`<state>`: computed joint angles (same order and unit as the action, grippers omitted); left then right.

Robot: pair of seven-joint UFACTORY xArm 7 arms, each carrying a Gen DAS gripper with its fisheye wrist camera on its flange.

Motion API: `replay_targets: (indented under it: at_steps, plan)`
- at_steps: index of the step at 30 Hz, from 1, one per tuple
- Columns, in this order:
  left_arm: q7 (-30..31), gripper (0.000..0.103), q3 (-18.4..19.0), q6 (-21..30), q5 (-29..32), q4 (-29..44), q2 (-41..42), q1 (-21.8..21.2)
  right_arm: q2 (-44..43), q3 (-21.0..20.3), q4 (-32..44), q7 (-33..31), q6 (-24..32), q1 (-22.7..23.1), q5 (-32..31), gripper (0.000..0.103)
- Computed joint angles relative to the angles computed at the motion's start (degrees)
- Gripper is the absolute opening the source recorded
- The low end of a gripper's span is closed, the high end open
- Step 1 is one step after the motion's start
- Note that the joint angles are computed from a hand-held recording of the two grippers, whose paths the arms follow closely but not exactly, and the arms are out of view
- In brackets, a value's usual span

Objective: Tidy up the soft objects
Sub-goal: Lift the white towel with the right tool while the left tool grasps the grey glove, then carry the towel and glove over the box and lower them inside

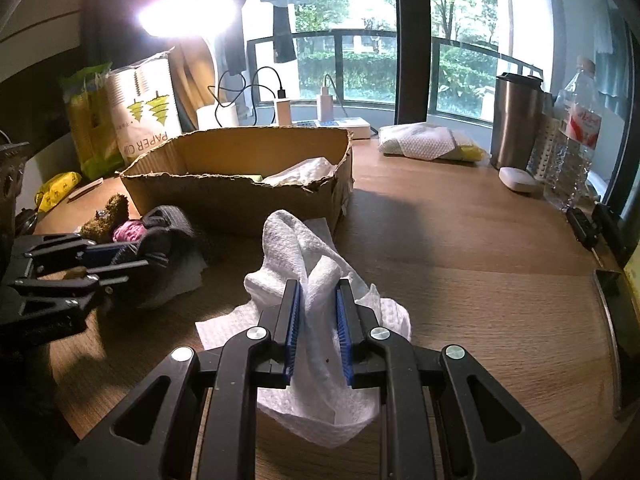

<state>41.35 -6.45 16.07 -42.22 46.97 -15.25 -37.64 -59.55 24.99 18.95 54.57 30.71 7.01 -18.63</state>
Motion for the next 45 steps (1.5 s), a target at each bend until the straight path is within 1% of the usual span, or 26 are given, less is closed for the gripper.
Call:
replay_targets:
  at_steps: [6,9,20,26,34,38,45]
  plan:
    - [3.0,0.028,1.5,-1.5,-3.7,-0.6,-1.6,-1.6,-0.7,0.8,0.5,0.5,0.7,-0.3,-0.6,0.019]
    - [5.4,0.028,2.9,-1.7,-6.2,-0.6,-2.7,-2.7,-1.3,1.0,1.0,0.4,1.4,-0.5,-1.0,0.019]
    - [9.9,0.028,5.2,-4.7,-10.3,0.9,-4.4,-4.3,-0.5,2.1,4.3,-0.6,1.0,-2.8,-3.0,0.019]
    - [12.8,0.028,6.5,-6.3,-12.4,1.6,-4.3,-5.0,0.8,2.8,6.4,-1.4,-0.6,-4.6,-4.2,0.019]
    - [18.1,0.028,8.7,-9.2,-16.9,4.5,-2.6,-6.1,3.2,3.8,8.9,-1.8,-4.9,-7.6,-5.4,0.019]
    - [21.4,0.028,9.2,-9.7,-21.0,6.2,-1.6,-5.8,4.7,4.4,10.2,-2.2,-7.0,-9.3,-5.8,0.019]
    - [24.6,0.028,6.9,-9.1,-25.5,8.4,0.3,-2.0,7.7,5.3,12.6,-3.1,-10.9,-12.4,-6.5,0.019]
